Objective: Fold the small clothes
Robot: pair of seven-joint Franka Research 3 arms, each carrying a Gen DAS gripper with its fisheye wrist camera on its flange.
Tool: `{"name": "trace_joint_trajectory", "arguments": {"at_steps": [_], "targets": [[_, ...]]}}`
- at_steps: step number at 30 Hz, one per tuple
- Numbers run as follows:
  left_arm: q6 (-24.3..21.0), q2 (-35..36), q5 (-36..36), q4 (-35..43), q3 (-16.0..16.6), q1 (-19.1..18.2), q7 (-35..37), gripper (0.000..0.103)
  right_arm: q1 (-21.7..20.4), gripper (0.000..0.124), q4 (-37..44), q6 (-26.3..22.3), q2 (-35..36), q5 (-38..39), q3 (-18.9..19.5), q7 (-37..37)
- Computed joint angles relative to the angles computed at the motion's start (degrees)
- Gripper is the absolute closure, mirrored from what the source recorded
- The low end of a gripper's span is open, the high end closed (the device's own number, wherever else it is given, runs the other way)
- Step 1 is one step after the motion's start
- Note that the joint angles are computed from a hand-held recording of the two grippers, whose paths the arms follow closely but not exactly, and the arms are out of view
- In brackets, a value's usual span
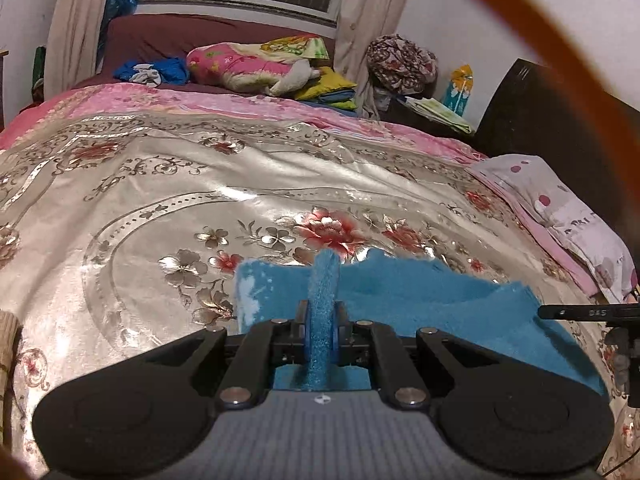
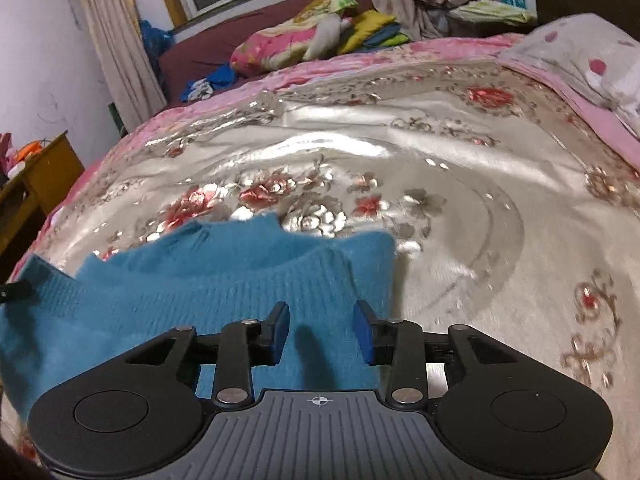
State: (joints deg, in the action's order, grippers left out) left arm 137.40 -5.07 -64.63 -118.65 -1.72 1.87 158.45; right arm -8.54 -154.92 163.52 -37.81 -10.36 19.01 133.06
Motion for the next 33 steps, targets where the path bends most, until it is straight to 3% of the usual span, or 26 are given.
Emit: {"name": "trace_joint_trajectory", "arguments": {"at_steps": [3, 5, 10, 15, 17, 19, 22, 23, 24, 30, 33], "targets": [[-0.24, -0.29, -0.47, -0.35, 0.13, 0.06, -0.09, 0.088, 1.13, 0.11, 1.4, -2.64, 0.61, -0.48, -0.53, -1.21], [-0.45, -0.36, -0.68, -0.37, 0.24, 0.11, 0.05, 0.088, 3.7, 0.115, 0.8, -2.75, -0.44, 0.08, -2.1, -3.22], [-0.49, -0.78, -0.8, -0.85, 0.37, 0.17, 0.16, 0.088, 3.51, 0.115, -0.67, -1.44, -3.35, 0.46, -1.42, -4.05], [-0.43, -0.61, -0.2, -0.86, 0.37, 0.04, -0.2, 0.088, 0.99, 0.101, -0.13, -1.88, -1.43, 0.04, -0.12, -2.91], [-0.21, -0.21, 0.26, -0.62, 0.24, 0.03, -0.91, 0.088, 1.03, 0.084, -0.14, -0.62, -0.2, -0.01, -0.69, -3.24], [-0.07, 0.22, 0.63, -0.41, 0.12, 0.09, -1.61, 0.088, 1.85, 0.084, 0.23, -0.37, 1.35, 0.56, -1.6, -4.09], [0.85, 0.42, 0.86, -0.65, -0.12, 0.15, -2.06, 0.088, 0.97, 0.089, 2.01, -3.19, 3.24, -0.87, -0.55, -4.13], [1.05, 0.32, 0.61, -0.8, -0.1, 0.2, -2.15, 0.088, 1.21, 0.102, 2.27, -3.61, 3.48, -0.92, -0.74, -3.67], [0.59, 0.13, 0.02, -0.88, 0.09, 0.31, -2.12, 0.088, 2.06, 0.107, 2.26, -3.66, 3.32, -0.63, -1.4, -3.59], [-1.99, -2.47, -3.89, -1.5, 1.6, 0.87, 1.05, 0.088, 3.5, 0.113, -0.22, 1.35, -4.87, 1.02, -1.26, -1.28], [-2.4, -3.32, -6.39, -1.02, 2.31, 0.83, 2.67, 0.088, 2.3, 0.114, -0.09, 3.54, -8.17, 2.27, -0.42, -1.58]]}}
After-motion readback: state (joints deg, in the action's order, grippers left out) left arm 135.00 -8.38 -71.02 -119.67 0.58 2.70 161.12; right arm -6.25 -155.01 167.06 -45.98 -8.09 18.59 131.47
